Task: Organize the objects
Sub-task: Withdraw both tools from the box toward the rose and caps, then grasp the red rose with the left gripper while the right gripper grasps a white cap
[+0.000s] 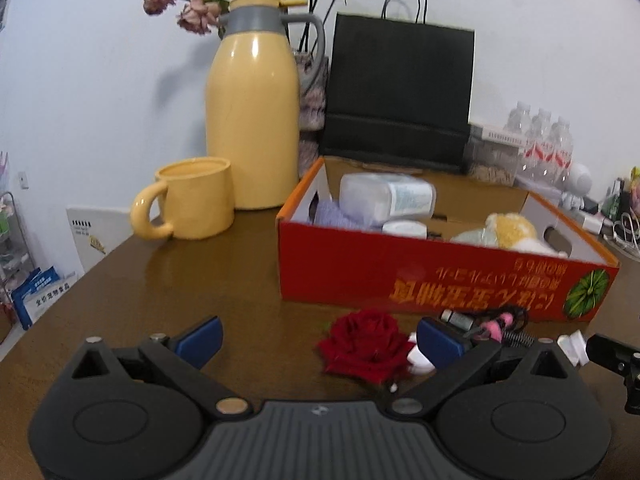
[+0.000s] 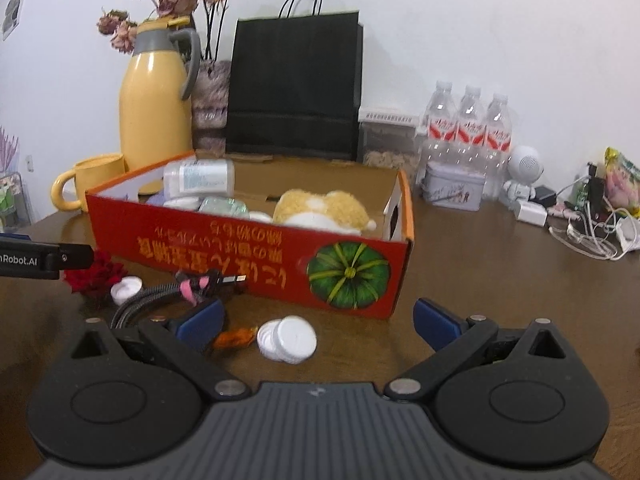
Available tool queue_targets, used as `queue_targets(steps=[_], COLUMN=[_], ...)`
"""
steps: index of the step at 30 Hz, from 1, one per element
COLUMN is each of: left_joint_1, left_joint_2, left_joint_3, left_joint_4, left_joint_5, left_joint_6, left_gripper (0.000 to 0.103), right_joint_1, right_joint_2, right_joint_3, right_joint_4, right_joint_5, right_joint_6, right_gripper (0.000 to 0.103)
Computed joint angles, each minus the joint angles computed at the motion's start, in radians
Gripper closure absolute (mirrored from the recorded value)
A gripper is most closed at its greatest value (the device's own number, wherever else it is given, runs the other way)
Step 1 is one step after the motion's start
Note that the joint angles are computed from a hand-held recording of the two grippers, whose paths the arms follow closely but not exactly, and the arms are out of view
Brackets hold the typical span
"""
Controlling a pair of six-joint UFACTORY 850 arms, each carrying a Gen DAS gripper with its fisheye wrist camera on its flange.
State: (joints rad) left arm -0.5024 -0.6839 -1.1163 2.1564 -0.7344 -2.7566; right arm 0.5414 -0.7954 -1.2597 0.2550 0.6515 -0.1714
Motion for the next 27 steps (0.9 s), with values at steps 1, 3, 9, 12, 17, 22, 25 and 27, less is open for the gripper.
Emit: queue_targets(steps=[1,3,9,12,17,22,25,27], left_joint_1=[0.0,-0.001,0.002,0.005,0.006,0.012,0.015,0.017], left_joint_2=[0.002,0.005,0.014,0.013,0.011,0.009,0.004,0.0], left_joint_3=[0.002,0.007,0.022,0.018,0.014,0.013,0.008,0.002], left_joint_4=[-0.004,-0.02,-0.014,-0.012,-0.018,-0.004,0.003,0.002], left_joint_5=[0.006,0.012,0.023,0.03,0.039,0.046,0.05,0.056], left_joint_6=[0.002,0.015,-0.003,-0.003,0.002,-0.02,-0.028,-0.023], left_gripper=[0.0,0.0,0.0,0.0,0.0,0.0,0.0,0.0], right_joint_1=[0.0,0.001,-0.023,-0.042,-0.078,-0.073,-0.064,-0.058], right_joint_2=[0.0,0.0,-0.014,-0.029,-0.053,-0.029,-0.011,-0.001], right_joint_3=[-0.002,-0.007,-0.045,-0.077,-0.119,-0.07,-0.038,-0.019], right_joint_4=[0.002,0.016,-0.082,-0.187,-0.505,-0.47,-0.392,-0.346], right_joint_5=[-0.017,-0.042,-0.129,-0.182,-0.212,-0.135,-0.087,-0.06], right_joint_6=[-0.004,-0.016,0.104,0.241,0.595,0.553,0.48,0.432], right_gripper=[0.0,0.001,0.02,0.035,0.073,0.073,0.073,0.073])
